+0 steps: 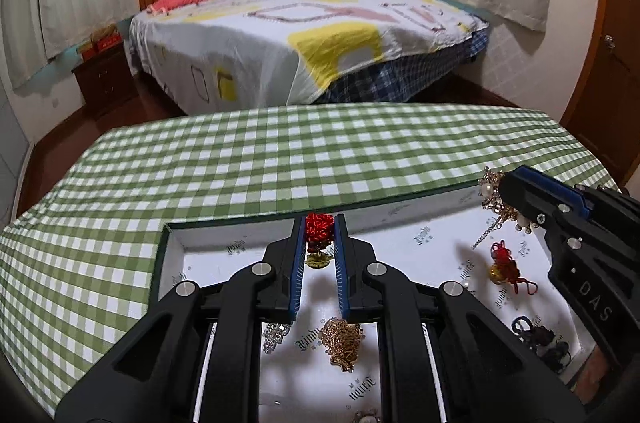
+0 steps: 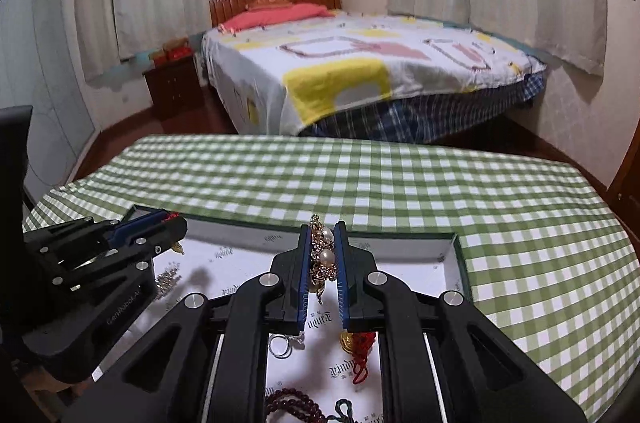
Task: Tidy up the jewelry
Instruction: 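Carry the red flower pendant and pearl brooch into the box with both grippers, then open both grippers to release the pendant and pearl brooch in the box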
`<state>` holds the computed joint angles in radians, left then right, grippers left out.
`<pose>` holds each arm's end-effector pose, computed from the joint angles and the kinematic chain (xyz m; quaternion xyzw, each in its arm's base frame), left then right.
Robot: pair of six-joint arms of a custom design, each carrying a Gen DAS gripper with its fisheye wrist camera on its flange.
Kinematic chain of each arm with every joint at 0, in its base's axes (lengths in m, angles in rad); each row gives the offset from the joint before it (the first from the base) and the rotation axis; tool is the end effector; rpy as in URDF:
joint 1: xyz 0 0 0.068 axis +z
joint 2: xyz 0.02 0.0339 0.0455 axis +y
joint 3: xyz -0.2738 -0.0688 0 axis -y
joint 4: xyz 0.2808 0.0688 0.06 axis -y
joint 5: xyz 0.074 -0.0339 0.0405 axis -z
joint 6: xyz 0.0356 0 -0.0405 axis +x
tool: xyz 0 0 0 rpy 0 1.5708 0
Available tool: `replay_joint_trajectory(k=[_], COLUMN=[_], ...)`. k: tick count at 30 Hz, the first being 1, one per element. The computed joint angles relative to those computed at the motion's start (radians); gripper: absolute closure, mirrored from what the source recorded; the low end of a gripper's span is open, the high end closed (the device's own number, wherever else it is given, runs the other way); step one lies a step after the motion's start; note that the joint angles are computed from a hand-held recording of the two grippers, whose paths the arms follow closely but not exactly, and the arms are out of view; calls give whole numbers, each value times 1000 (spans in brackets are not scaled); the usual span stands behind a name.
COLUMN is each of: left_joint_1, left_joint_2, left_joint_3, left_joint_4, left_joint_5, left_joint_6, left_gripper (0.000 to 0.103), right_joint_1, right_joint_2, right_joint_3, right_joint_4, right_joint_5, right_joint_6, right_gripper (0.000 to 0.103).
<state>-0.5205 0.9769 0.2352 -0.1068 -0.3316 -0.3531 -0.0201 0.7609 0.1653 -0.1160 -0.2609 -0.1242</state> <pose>0.1667 -0.0822 0.1142 0.0190 0.9243 -0.0075 0.3811 0.1701 0.0058 0.1237 -0.1010 0.8974 0.0882 0.4204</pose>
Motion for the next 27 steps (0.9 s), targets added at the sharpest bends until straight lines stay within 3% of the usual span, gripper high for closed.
replay_joint_trajectory(k=[7,14,15,17,18,19,22,27], left_joint_1=[47,69,66,64,61,54,32,-76], left_joint_2=[150,194,192,192,191,174,85,-184], left_joint_3=[46,63,63,65,66,60,42,4], left_joint_4=[32,33,32,29,26,20,-34,-251], left_joint_5=[59,80,76,67,61,53,42,-40], left_joint_6=[7,8,7,7,4,-1,-24,-111], left_gripper=[89,86,83,62,54,54,46,37], right_joint_1=[48,61,62,64,65,61,49,-9], right_joint_2=[150,239,242,245,240,218,78,-332], right_joint_3=[32,61,62,65,61,51,21,-17], right_joint_4=[46,54,54,52,54,53,-14,-314], right_joint_5=[50,65,69,77,79,79,79,49], right_joint_6=[-2,-4,-2,6,10,11,13,-2], right_gripper=[91,91,91,85,72,62,58,46])
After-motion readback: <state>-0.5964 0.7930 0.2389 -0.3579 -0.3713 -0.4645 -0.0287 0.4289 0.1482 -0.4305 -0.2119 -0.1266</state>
